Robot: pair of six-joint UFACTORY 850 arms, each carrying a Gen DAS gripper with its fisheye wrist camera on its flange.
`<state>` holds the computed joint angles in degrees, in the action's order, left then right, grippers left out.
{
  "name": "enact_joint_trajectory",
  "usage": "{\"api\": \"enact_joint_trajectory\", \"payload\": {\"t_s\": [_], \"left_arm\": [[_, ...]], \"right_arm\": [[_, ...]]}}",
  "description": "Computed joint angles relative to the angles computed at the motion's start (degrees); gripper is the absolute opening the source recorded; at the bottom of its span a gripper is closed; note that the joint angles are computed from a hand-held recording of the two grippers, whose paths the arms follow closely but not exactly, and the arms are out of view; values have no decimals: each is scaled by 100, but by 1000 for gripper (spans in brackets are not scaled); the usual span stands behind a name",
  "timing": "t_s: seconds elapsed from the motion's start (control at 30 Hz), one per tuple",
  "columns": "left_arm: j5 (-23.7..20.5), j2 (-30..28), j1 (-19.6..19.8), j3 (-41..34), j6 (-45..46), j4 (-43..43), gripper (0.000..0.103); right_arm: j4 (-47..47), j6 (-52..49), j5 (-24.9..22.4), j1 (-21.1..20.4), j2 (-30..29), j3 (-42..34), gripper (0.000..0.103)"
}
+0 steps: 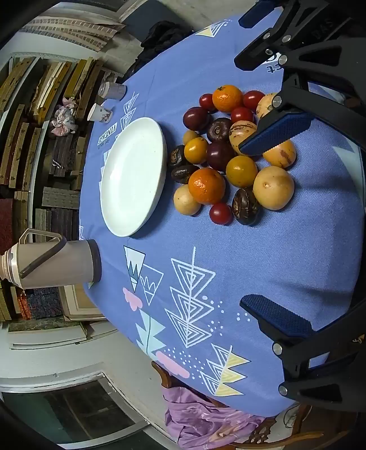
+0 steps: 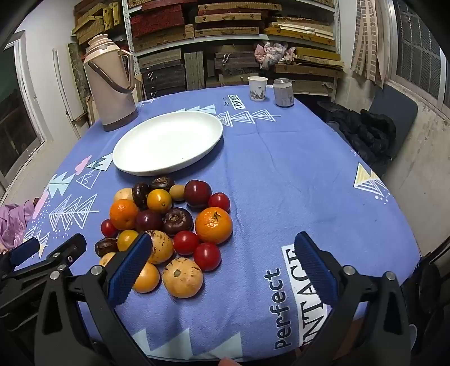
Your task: Organize fruits
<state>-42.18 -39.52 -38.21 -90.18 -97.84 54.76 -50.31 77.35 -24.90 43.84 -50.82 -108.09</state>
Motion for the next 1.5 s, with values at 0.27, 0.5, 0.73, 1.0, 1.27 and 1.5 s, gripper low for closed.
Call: {"api": "enact_joint_trajectory", "payload": {"t_s": [0.27, 0.5, 0.73, 1.0, 1.27, 1.5], "left_arm": [[-26, 27, 40, 22, 17, -63, 100], [-39, -17, -3, -22, 53, 11, 100], [-40, -75, -7, -91, 95, -52, 100], [11, -137, 18, -69, 42, -26, 100], [23, -115, 22, -50, 60, -38, 100], [38, -122, 30, -48, 74, -59, 100]], "right_arm": [[104, -123, 24, -15, -31, -43, 99], [152, -163, 7, -22, -76, -102, 99], [280, -299, -12, -38, -92, -145, 99], [304, -319, 10, -33, -167, -195, 99], [334, -348, 6, -33, -170, -202, 99], [336, -348, 9, -35, -171, -197, 99]]}}
